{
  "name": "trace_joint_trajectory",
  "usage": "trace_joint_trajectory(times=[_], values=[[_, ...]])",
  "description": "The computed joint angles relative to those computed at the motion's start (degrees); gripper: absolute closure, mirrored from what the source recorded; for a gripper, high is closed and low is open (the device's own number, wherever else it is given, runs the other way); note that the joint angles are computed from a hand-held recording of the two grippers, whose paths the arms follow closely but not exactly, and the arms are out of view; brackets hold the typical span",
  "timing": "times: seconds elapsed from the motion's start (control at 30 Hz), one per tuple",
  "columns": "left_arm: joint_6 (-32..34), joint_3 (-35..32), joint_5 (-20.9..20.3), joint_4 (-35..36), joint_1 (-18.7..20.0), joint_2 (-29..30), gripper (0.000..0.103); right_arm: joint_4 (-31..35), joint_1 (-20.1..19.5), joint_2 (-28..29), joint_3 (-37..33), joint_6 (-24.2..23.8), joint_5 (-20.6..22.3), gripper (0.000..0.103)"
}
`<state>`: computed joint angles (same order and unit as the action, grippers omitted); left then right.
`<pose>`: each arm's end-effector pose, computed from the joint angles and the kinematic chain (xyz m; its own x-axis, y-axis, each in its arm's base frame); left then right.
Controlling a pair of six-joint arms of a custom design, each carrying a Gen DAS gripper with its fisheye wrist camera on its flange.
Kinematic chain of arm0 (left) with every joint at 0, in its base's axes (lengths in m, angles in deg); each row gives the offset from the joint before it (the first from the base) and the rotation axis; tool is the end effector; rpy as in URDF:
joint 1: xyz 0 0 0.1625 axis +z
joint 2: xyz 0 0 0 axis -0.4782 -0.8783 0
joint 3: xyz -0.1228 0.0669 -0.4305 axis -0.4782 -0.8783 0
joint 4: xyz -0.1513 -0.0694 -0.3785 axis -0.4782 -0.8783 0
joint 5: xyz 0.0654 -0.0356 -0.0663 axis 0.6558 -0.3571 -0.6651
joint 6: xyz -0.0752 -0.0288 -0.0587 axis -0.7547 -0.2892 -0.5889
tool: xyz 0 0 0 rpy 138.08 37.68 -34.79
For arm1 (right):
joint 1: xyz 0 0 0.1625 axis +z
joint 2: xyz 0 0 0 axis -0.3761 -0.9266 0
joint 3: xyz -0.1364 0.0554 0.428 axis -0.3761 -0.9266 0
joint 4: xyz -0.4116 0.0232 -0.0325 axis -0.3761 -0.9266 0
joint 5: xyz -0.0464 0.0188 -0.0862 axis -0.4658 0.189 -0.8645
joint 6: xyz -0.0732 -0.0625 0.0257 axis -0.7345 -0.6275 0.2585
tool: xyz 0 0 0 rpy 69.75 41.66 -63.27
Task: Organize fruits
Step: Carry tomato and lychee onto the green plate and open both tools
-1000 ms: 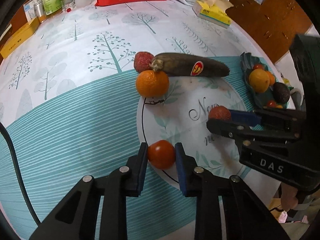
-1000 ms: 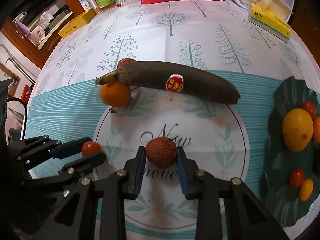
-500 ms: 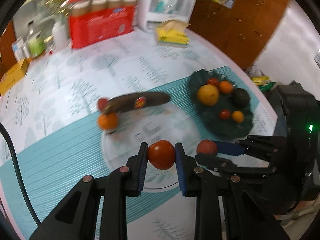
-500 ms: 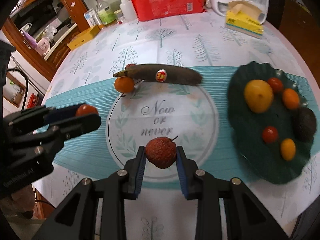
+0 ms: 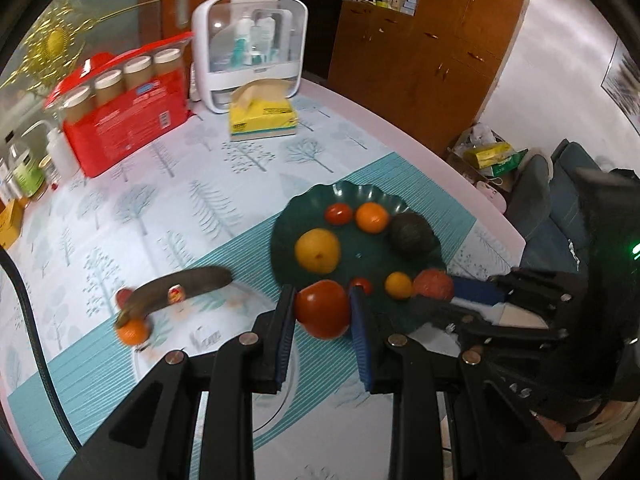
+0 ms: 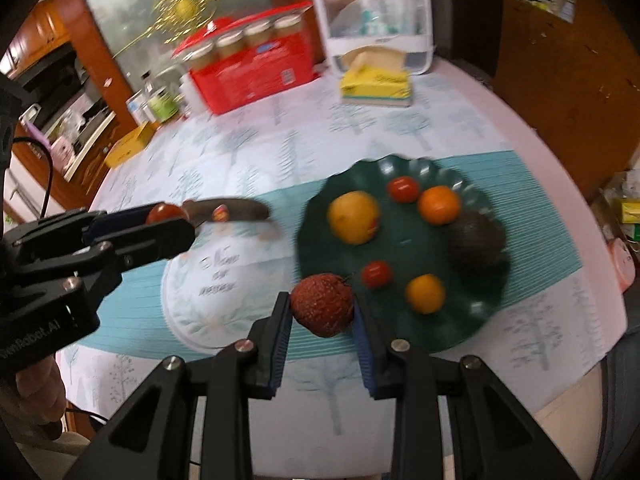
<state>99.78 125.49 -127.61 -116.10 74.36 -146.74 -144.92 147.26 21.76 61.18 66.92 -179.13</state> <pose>-0.1986 -0.4309 0.1844 -0.4720 0.8496 -0.2352 0.8609 0.5017 0.0849 0.2775 -0.3094 0.0655 -0.7299 0.4465 0.5176 -0.0265 0.7381 -0.6741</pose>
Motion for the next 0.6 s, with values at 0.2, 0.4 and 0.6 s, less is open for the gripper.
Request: trace_joint_trajectory(times=[0.2,0.4,0.6], values=[[-4.73,-0.36,3.86,-2.75,-3.56,7.60,0.078,-0.78,-1.89,-5.44,3.43,-2.75,-3.56,0.073],[-8.15,-0.77,7.76,-4.63,-5.23,14.65,0.078,-6.31,-7.96,-7.93,5.91,-10.81,-3.72,0.073],[-11.41,-2.11,10.48,-3.64,-4.77,20.74,0.078,-10.25,-14.65,-7.09,7.11,-17.05,-1.57,0.073]])
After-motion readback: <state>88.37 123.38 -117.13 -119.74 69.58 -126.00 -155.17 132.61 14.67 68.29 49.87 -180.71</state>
